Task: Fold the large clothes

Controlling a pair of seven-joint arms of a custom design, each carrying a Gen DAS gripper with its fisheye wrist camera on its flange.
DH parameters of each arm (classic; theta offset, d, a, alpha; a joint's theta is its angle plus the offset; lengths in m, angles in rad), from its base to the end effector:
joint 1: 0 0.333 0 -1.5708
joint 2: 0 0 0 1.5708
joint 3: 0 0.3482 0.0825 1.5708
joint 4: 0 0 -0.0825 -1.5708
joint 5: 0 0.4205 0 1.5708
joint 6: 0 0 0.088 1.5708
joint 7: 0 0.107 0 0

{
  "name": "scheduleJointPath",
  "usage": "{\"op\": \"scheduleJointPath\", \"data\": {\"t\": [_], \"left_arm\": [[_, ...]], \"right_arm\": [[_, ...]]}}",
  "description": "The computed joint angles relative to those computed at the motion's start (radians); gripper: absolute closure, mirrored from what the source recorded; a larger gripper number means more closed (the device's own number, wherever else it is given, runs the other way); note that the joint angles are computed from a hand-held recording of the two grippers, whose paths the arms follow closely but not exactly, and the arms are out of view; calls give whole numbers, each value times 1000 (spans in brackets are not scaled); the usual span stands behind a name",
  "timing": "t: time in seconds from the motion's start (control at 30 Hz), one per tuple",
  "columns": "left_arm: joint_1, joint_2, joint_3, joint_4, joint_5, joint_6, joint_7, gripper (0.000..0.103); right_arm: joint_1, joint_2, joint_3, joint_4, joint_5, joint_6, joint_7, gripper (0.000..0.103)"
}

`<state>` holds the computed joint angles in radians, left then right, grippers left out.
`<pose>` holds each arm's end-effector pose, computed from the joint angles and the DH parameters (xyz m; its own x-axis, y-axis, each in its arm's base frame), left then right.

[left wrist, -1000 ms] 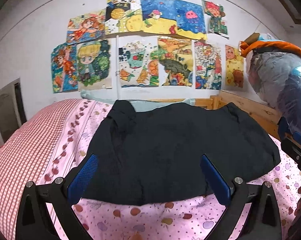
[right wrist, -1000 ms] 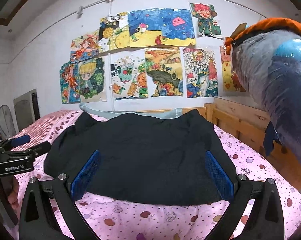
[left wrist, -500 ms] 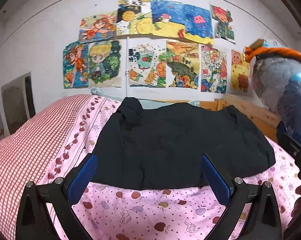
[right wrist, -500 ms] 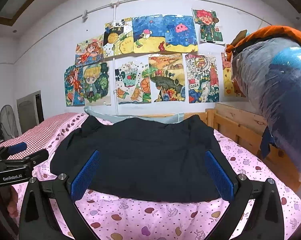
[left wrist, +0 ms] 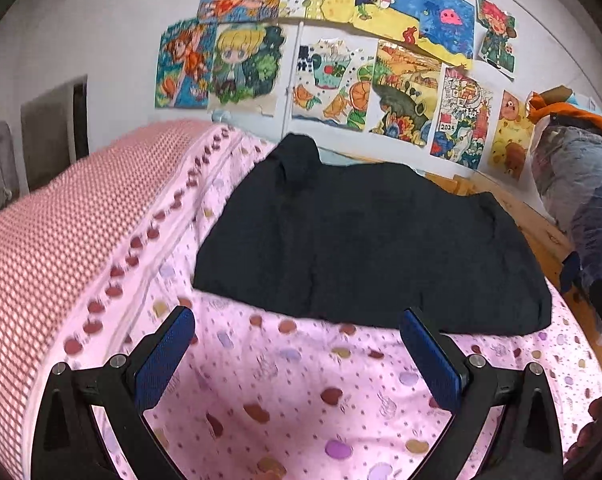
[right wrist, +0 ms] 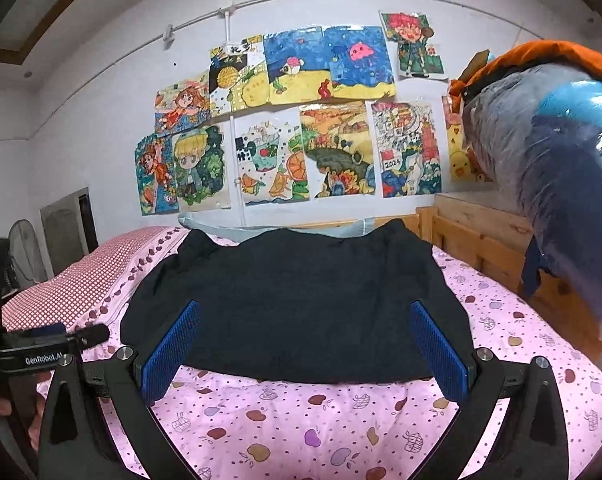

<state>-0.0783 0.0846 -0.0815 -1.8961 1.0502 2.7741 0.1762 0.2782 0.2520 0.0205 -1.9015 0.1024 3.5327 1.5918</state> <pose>0.6452 -0.1407 0.5490 0.2999 -0.9429 0.1449 -0.4810 -0.2807 -0.8306 0.6585 0.1880 0.5526 0.2338 -0.9659 -0.1109 -0.2136 0.0603 -0.9751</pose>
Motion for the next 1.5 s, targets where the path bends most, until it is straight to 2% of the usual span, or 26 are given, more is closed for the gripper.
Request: {"op": "scheduleJointPath", "data": {"t": [0.03, 0.1, 0.33, 0.47, 0.57, 0.67, 0.77, 0.9, 1.07, 1.17, 1.23, 1.37, 1.5], "left_arm": [[0, -6, 0, -10, 2, 3, -6, 0], [-2, -21, 0, -31, 42, 1, -45, 0], [4, -54, -26, -69, 121, -38, -79, 0], [4, -71, -40, -84, 192, -59, -122, 0], [5, -78, -50, -91, 228, -55, -141, 0], [0, -74, -59, -90, 251, -67, -132, 0], [-7, -69, -64, -85, 243, -88, -104, 0], [-11, -67, -62, -85, 241, -80, -99, 0], [-19, -86, -69, -95, 359, -108, -202, 0], [-17, -95, -73, -102, 397, -99, -235, 0], [-15, -98, -75, -106, 405, -96, -239, 0], [-16, -92, -79, -106, 373, -112, -204, 0], [-16, -86, -76, -108, 335, -102, -173, 0]], "right_arm": [[4, -2, -2, -6, 9, 7, 0, 2], [-32, -12, 31, -29, -37, 14, 50, 2], [14, -30, -9, -59, -11, -39, -19, 2], [-27, -46, 21, -84, -56, -59, 6, 2], [-12, -53, 4, -94, -45, -78, -14, 2], [-54, -52, 37, -100, -93, -95, 20, 2], [-57, -50, 37, -101, -107, -102, 28, 2], [-126, -48, 92, -104, -184, -98, 89, 2], [-163, -51, 116, -114, -267, -79, 157, 2], [-155, -54, 103, -121, -284, -83, 169, 2], [-148, -56, 97, -122, -288, -88, 171, 2], [-201, -55, 141, -121, -364, -93, 224, 2], [-189, -53, 126, -120, -368, -96, 231, 2]]}}
